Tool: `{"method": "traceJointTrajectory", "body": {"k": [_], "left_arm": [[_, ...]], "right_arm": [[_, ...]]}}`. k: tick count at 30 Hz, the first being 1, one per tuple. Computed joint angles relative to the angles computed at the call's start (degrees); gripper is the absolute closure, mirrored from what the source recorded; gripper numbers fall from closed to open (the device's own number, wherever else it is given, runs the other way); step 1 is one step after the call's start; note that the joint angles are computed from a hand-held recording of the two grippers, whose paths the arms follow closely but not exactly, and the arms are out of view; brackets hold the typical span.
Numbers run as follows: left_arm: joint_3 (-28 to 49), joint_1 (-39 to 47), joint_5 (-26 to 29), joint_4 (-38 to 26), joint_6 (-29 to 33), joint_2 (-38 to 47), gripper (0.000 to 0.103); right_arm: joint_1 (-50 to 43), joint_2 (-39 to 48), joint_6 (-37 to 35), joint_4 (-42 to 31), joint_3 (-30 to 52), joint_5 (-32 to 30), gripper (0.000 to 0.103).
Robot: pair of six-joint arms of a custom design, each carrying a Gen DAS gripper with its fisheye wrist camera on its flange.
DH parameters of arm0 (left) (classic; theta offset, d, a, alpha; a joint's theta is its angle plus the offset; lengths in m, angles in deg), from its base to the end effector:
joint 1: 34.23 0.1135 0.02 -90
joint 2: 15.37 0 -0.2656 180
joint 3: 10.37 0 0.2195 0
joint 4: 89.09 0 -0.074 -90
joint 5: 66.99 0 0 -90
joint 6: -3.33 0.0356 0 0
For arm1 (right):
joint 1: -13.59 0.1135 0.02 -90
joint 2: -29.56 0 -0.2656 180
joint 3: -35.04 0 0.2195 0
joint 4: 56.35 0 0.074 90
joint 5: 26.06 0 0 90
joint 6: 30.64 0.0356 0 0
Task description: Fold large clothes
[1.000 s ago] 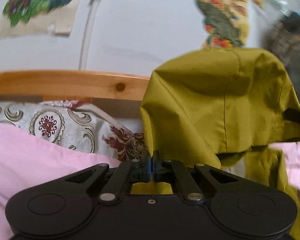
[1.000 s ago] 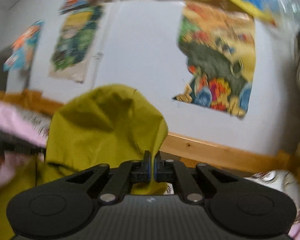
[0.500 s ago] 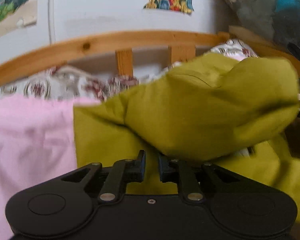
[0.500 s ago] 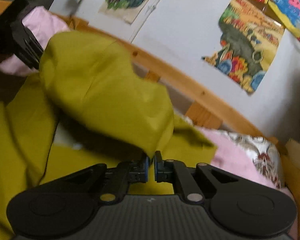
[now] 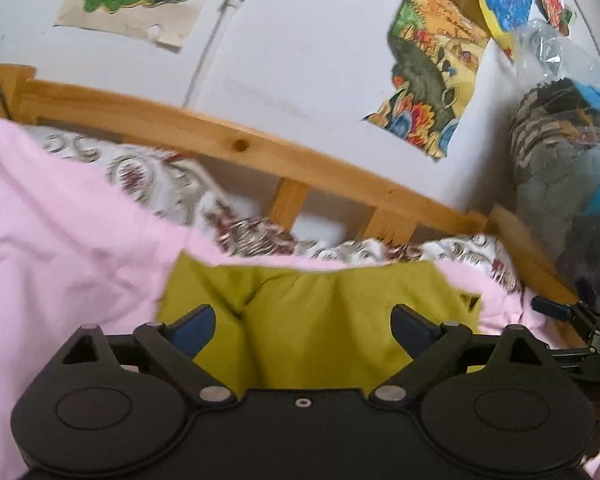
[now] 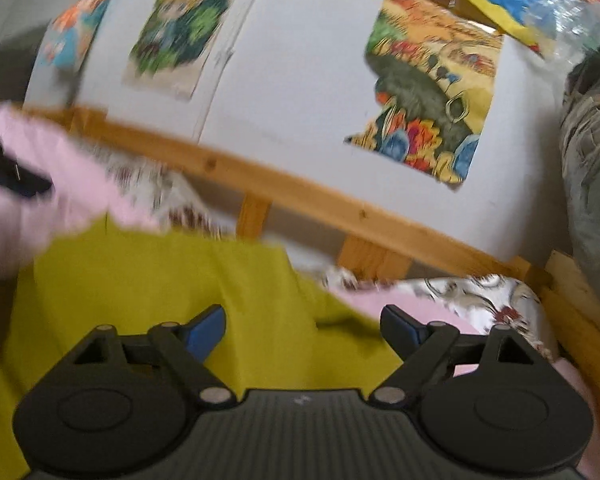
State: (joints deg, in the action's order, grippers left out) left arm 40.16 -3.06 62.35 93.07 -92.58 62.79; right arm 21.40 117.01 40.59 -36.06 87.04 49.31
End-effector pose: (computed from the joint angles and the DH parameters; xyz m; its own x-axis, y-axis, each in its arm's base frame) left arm 0.2270 0.1109 0.2280 -0.3752 -0.3200 -0.8699 0.0510 0.9300 -0.3641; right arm 0.2877 0.0485 0.2232 -0.1253 -0.3314 -0.9351 -0.4365 0.8648 -0.2480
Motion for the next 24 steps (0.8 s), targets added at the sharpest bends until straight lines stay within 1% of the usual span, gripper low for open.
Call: {"method": "traceJointTrajectory", "body": {"k": [2, 3, 4, 5, 7, 9, 10, 12, 13, 14, 15, 17, 19, 20, 22, 23, 24], "left_arm": [[1.28, -5.27, -4.73, 0.74, 0.64, 2.03, 0.008], [1.60, -7.84, -7.42, 1.10, 2.02, 3.25, 0.008], [1.21, -10.61, -10.95, 1.72, 4.16, 4.40, 0.009], [0.63, -12.87, -14.17, 2.75, 5.51, 5.71, 0.009], [-0.40, -15.88, -18.48, 4.66, 6.91, 8.45, 0.009], [-0.76, -17.85, -21.78, 6.72, 7.09, 11.99, 0.009], [-0.48, -18.25, -22.24, 7.86, 6.72, 14.02, 0.009], [0.99, -18.75, -23.58, 7.62, 6.43, 17.28, 0.008], [2.25, -19.18, -24.80, 7.03, 6.25, 18.91, 0.008], [2.95, -19.31, -25.39, 7.38, 6.42, 20.46, 0.007], [3.51, -19.65, -25.93, 8.53, 6.88, 22.11, 0.006], [2.42, -20.27, -27.75, 12.95, 9.73, 24.11, 0.002], [1.75, -20.92, -29.07, 15.97, 11.73, 25.52, 0.001], [1.71, -20.83, -28.78, 16.20, 11.65, 25.56, 0.001], [1.81, -19.52, -26.70, 15.37, 10.78, 24.56, 0.002], [0.91, -18.54, -25.05, 15.60, 9.84, 23.19, 0.005], [0.49, -17.72, -23.64, 15.62, 8.97, 22.05, 0.005]], "right_arm": [[1.78, 0.79, 3.45, -1.19, 3.12, 0.36, 0.010], [2.70, 1.34, 3.39, -1.35, 3.99, -0.03, 0.010], [3.89, 1.75, 1.70, -0.71, 3.82, 0.57, 0.010], [5.67, 3.33, -2.38, 0.88, 3.68, 2.54, 0.010], [8.22, 7.48, -8.78, 3.12, 3.95, 5.77, 0.010], [9.57, 13.99, -14.12, 4.15, 6.12, 8.65, 0.010], [9.89, 17.43, -15.81, 5.18, 7.37, 10.32, 0.010], [9.55, 23.77, -15.71, 6.46, 10.69, 12.35, 0.010], [9.22, 26.03, -14.51, 5.90, 12.69, 12.97, 0.007], [8.76, 28.30, -12.88, 5.84, 14.62, 13.38, 0.003], [8.38, 29.55, -11.71, 6.08, 15.56, 13.27, 0.001], [7.16, 32.07, -9.05, 5.91, 17.58, 11.15, 0.001], [6.46, 32.98, -7.76, 6.77, 17.56, 9.83, 0.000], [6.17, 33.11, -7.48, 7.24, 17.33, 9.31, 0.000], [5.90, 32.49, -6.98, 6.88, 17.09, 8.67, 0.000], [5.56, 31.39, -6.45, 6.57, 16.44, 8.14, 0.001], [5.47, 29.76, -5.73, 7.47, 14.96, 7.96, 0.001]]}}
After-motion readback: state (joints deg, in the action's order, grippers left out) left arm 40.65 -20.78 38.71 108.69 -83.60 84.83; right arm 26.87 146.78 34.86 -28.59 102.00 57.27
